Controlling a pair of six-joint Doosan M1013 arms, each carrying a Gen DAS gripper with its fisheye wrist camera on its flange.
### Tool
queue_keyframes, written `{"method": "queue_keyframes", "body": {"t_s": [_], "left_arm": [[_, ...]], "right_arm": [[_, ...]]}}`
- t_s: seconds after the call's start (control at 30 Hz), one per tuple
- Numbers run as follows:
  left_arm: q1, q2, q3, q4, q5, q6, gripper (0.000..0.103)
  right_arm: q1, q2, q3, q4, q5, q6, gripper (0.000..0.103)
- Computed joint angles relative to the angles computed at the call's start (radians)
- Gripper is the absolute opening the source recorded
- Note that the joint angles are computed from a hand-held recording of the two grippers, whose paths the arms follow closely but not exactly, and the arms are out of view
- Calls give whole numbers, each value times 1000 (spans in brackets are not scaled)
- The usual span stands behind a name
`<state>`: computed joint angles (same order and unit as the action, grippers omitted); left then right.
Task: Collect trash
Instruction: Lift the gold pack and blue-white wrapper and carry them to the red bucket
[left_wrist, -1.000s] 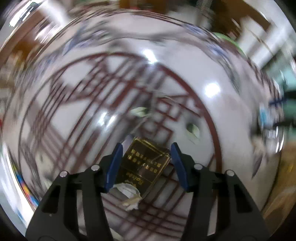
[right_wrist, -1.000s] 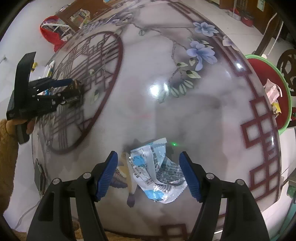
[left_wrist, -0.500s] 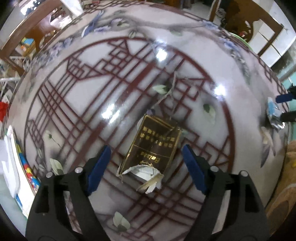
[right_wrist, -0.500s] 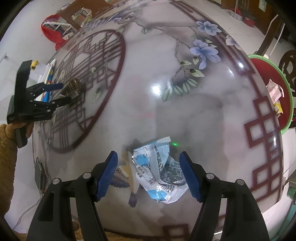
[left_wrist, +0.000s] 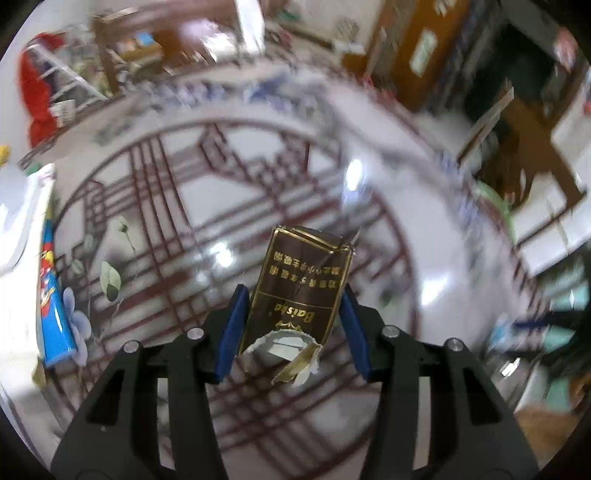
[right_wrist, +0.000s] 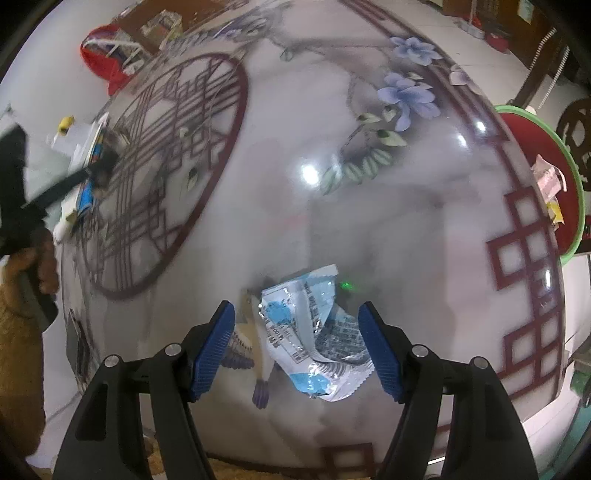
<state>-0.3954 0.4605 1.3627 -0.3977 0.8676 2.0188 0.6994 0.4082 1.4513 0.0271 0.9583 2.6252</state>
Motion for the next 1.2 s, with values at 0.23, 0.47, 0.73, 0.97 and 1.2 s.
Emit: {"method": "queue_keyframes", "body": {"t_s": [0.23,0.47,0.73,0.97,1.2], "left_arm": [[-41,-94,66,-35,-174,-91,48],[-87,-143,75,-26,-255,-108,48],[-136,-175,82,-7,-297,-142,48],[-195,-178,73,86,-310,-254,48],[-266,-142,42,87,-309,-317,48]], "right_arm": [[11,38,-49,-13,74,-78,40],[20,-5,-27,-156,16,-2,34],[15,-105,39,-389,-57,213,34],[-21,-175,99,-461,-119,242,35],[-68,-256,185,-478,-146,234,35]]}}
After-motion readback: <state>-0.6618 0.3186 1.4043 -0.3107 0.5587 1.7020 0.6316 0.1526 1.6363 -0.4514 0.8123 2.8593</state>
